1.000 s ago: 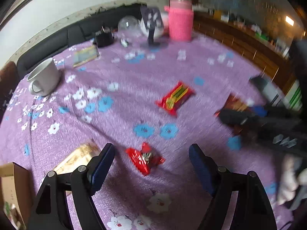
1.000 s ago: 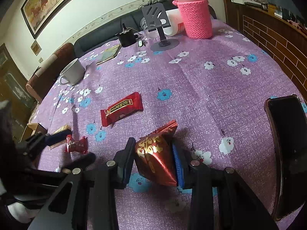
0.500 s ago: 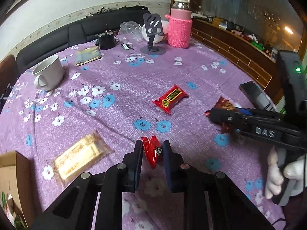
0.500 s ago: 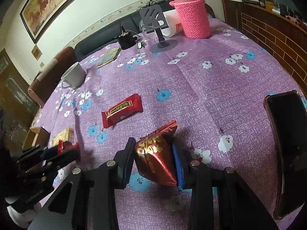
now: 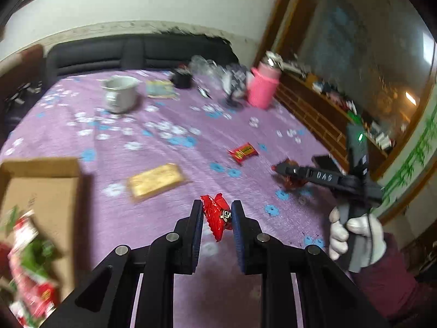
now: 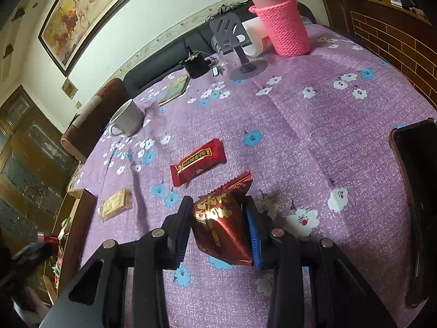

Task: Organize snacks
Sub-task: 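Grasp a small red candy with the left tool, then carry both snacks over the box and open both tools to drop them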

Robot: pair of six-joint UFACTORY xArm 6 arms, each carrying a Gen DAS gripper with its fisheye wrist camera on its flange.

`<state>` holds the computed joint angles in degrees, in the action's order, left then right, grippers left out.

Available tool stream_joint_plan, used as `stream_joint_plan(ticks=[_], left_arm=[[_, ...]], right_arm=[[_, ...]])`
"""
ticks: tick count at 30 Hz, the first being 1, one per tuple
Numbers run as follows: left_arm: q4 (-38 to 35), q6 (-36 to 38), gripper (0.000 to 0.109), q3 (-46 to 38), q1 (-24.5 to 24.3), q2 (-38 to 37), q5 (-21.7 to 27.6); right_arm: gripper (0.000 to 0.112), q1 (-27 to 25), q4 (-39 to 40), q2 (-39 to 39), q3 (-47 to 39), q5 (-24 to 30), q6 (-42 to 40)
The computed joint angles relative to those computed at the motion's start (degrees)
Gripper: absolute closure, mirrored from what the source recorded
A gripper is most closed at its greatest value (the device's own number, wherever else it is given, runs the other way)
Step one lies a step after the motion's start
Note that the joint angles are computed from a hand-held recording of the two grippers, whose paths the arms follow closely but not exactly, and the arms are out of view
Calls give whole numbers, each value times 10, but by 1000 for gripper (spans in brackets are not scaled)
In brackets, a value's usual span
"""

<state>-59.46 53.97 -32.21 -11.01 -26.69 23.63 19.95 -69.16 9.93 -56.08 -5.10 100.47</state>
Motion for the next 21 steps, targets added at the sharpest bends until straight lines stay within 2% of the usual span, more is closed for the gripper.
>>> stream_joint_plan(ticks=[3,6,10,14,21], left_arm=[[-13,2,87,31,73,-64,32],[-27,10,87,51,152,-105,72],[-45,33,87,67,278,-132,137],[-55,61,87,68,362,-123,173],[-90,107,87,69,434,-81,208]], right_arm=[[77,5,-11,1,-2,11,13],[77,12,-75,-4,-11,37,75],[77,33,-43,-16,-4,79,49],[77,58,-14,-28,2,79,28],[77,145,183,-6,-42,98,-190]])
